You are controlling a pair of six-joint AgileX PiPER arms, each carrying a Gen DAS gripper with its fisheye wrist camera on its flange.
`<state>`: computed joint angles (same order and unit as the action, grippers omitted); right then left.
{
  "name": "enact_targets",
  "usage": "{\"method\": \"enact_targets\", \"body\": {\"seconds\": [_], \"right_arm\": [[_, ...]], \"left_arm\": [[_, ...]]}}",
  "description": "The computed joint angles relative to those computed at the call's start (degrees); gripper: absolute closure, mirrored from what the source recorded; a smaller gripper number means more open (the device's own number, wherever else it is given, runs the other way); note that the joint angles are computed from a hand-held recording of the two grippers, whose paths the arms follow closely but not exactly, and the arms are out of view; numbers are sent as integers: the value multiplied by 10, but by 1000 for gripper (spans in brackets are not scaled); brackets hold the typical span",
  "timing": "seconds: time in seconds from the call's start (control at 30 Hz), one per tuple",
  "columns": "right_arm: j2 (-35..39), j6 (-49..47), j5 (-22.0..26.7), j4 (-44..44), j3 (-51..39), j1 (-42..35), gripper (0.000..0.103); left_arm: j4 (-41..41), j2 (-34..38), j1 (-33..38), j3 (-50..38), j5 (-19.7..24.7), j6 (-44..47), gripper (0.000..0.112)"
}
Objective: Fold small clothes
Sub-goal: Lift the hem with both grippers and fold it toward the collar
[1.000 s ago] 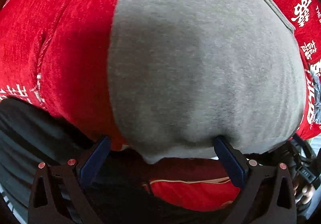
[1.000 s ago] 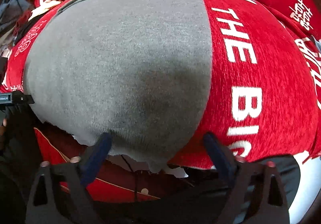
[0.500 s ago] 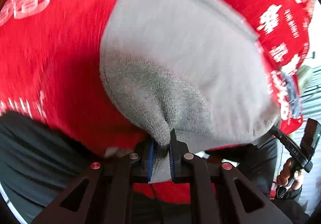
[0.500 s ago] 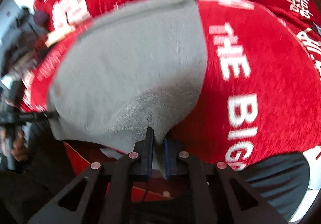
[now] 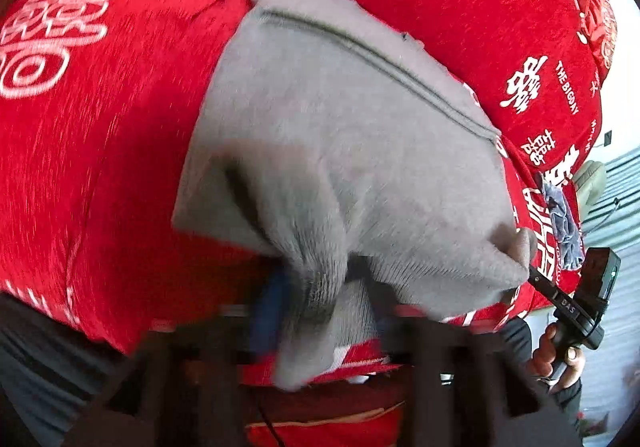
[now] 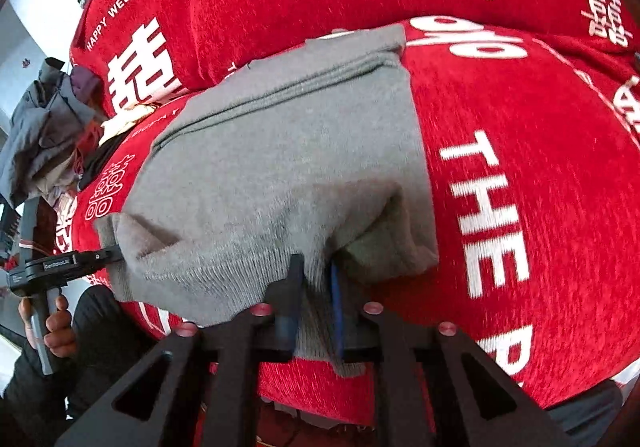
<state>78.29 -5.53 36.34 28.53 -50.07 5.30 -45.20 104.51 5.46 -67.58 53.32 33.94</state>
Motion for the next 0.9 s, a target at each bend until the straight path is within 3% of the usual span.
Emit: {"method": "enact_targets", "body": {"seconds": [0.07,0.23,0.27,0.3,0.33,0.37,0.43,0.57,0.67,0.77,0.9], "right_arm": [[-10,-20,6,9,11,-10,52],[-16,-45,3,17,25,-14,49],[-11,-53,4,27,25,-14,57],[-3,-66,7,39,21,-12,65],[4,-81,13,47,17,-13,84],[8,-84,16,45,13,-9,92],[-4,-96,21,51,7,-2,93],[-52,-199,58,146,-1,-39,94],[-62,-242,82,205,-34,-70,94],[-34,-262,86,252,-81,-94,94],[36,-200,63,213,-172,-83,94]], "left_arm": [[1,-28,-1,30,-19,3,47],[10,-39,-35,48,-43,1,52],[19,-38,-44,50,-46,-2,59],[37,-39,-65,50,-64,-22,76],[55,-41,-73,51,-72,-31,98],[68,-40,-76,48,-70,-34,105],[77,-47,-79,42,-61,-48,105],[41,-128,-58,57,-68,-8,105],[16,-146,-41,30,-60,6,105],[34,-111,-53,-46,-61,-37,105],[87,-33,-74,-169,-49,-139,105]]}}
